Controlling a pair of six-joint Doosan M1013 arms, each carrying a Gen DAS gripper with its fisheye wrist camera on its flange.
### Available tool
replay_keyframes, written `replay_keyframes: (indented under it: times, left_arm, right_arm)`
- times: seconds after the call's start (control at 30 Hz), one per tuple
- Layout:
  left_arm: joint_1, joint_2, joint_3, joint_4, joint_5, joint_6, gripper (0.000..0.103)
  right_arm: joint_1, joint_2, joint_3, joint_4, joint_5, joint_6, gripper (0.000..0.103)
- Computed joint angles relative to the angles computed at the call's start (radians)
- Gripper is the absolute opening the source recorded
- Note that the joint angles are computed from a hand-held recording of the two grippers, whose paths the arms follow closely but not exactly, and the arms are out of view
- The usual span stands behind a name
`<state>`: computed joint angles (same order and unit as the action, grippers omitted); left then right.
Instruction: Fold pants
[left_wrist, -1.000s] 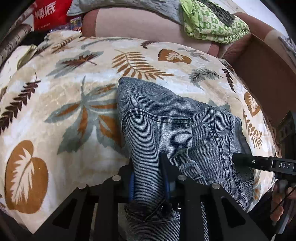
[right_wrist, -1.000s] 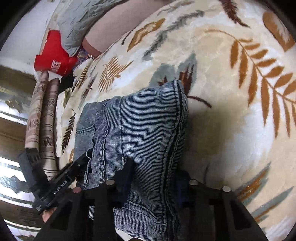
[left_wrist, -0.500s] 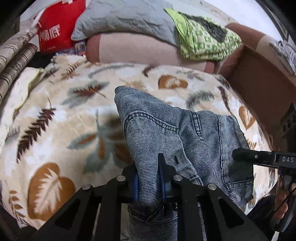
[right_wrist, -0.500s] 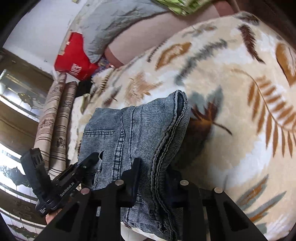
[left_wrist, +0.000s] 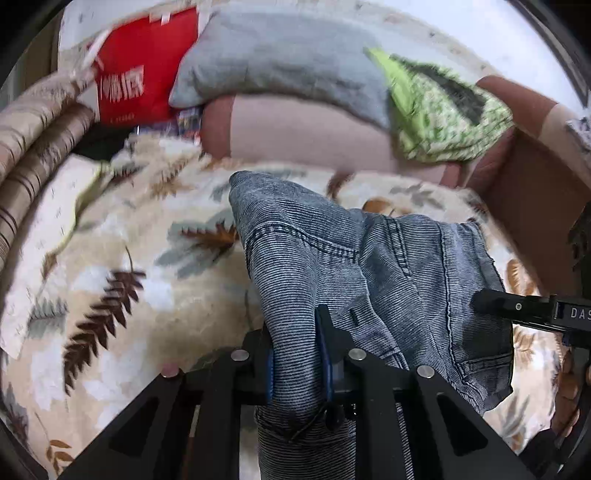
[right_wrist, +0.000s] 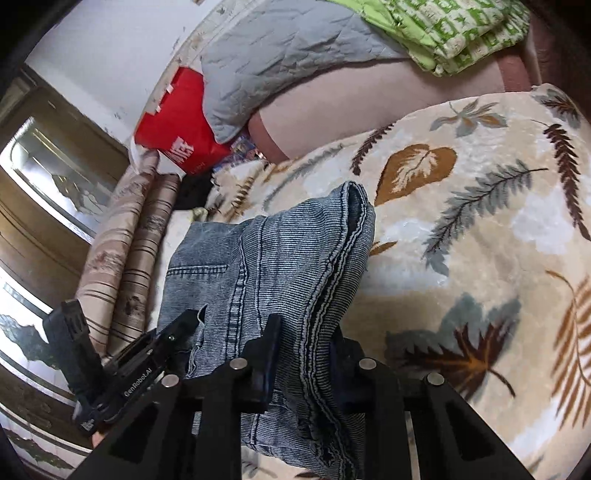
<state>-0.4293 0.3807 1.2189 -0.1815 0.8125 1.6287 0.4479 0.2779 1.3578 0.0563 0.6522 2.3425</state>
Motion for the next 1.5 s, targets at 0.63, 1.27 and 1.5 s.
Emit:
replay_keyframes:
  times: [0.63,1.27,1.5]
  left_arm:
    - [-0.017,-0.029,0.148,0.291,0.028,-0.26,0.097]
    - [-0.014,-0.065,0.157,0.261,0.016,-0.245,0.098]
    - [-0.019,-0.069,0.157,0.262,0.022,-0.233,0.098]
  right_arm:
    - [0.106,0.063,0.01,-0.233,0.211,0.084,0.074]
    - [0.128,0.058,-0.014,-0.304,0.269,0.134,0.084]
    - [0.121,0.079,-0.029,-0.25,0.295,0.082,0.089]
